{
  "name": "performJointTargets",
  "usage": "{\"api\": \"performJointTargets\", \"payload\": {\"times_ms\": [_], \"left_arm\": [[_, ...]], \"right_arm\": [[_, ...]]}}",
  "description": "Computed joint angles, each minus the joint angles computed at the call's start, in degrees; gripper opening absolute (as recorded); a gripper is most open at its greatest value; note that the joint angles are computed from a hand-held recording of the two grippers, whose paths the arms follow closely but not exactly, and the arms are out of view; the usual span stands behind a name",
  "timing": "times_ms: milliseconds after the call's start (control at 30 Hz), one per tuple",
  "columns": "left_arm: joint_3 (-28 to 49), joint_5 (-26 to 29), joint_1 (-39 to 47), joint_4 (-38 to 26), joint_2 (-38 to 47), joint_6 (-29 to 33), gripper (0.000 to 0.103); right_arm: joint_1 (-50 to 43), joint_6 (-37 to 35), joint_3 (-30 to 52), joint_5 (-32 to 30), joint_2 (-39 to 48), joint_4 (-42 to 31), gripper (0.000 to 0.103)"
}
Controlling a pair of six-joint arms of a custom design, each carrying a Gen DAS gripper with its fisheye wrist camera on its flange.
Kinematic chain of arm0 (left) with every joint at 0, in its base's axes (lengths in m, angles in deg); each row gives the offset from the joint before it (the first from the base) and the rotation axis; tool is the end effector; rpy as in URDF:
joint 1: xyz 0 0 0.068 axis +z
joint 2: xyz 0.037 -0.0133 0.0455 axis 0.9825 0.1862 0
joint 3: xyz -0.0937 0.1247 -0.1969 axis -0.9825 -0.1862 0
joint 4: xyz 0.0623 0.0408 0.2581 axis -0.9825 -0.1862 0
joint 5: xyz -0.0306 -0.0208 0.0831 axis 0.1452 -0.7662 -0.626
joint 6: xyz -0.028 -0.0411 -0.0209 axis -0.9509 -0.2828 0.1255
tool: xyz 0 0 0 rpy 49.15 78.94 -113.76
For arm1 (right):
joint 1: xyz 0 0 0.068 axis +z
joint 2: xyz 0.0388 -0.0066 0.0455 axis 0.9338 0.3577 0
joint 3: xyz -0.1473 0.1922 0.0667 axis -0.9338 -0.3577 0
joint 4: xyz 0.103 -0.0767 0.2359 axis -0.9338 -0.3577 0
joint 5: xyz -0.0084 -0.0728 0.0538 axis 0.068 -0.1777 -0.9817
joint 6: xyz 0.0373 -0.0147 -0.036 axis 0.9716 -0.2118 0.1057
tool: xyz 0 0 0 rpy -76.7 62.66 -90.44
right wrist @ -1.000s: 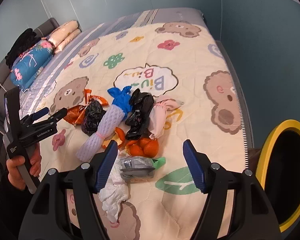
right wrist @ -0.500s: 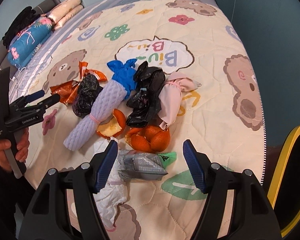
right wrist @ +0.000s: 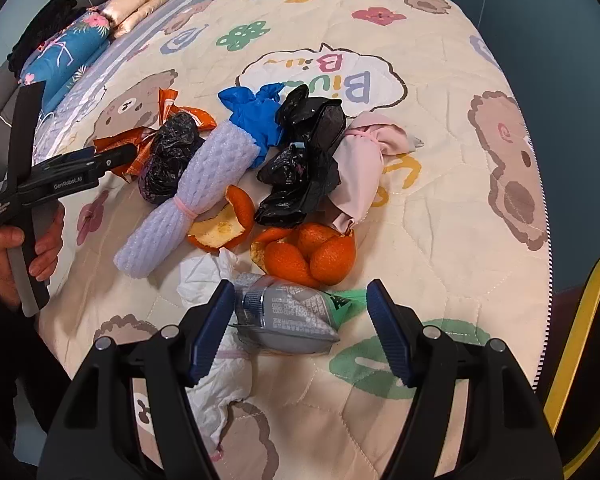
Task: Collect trash
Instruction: 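Grasp the orange snack bag with the left tool while the right tool grasps the silver wrapper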
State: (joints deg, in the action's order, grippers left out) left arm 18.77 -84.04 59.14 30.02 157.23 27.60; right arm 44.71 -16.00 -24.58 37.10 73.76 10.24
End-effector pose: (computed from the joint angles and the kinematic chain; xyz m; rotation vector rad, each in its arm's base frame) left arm 0.3055 -0.1099 0.0828 0.0964 2.5726 -0.1571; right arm 0.2424 -0.0968 0.1086 -0.2757 2.7606 0.2582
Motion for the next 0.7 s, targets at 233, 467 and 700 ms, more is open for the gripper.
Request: {"api": "performJointTargets", "payload": {"times_ms": [233,467,700], "left_arm": [[2.83,0.82,-0.67,1.23,4.39,0.86,0.073],[5.71,1.71,-1.80,0.73,8.71,2.00,0.044],[3.76,2.41,-1.62,3.35,7.68,2.16,0.034]], "right_arm": [[0.73,-0.39,-2.46,1.36,0.21,3.10,0.061],[1.52,0.19,-3.29,2.77,1.11,5.56,0.055],[1.32,1.12,-4.61,3.39,0.18,7.40,0.050]]}}
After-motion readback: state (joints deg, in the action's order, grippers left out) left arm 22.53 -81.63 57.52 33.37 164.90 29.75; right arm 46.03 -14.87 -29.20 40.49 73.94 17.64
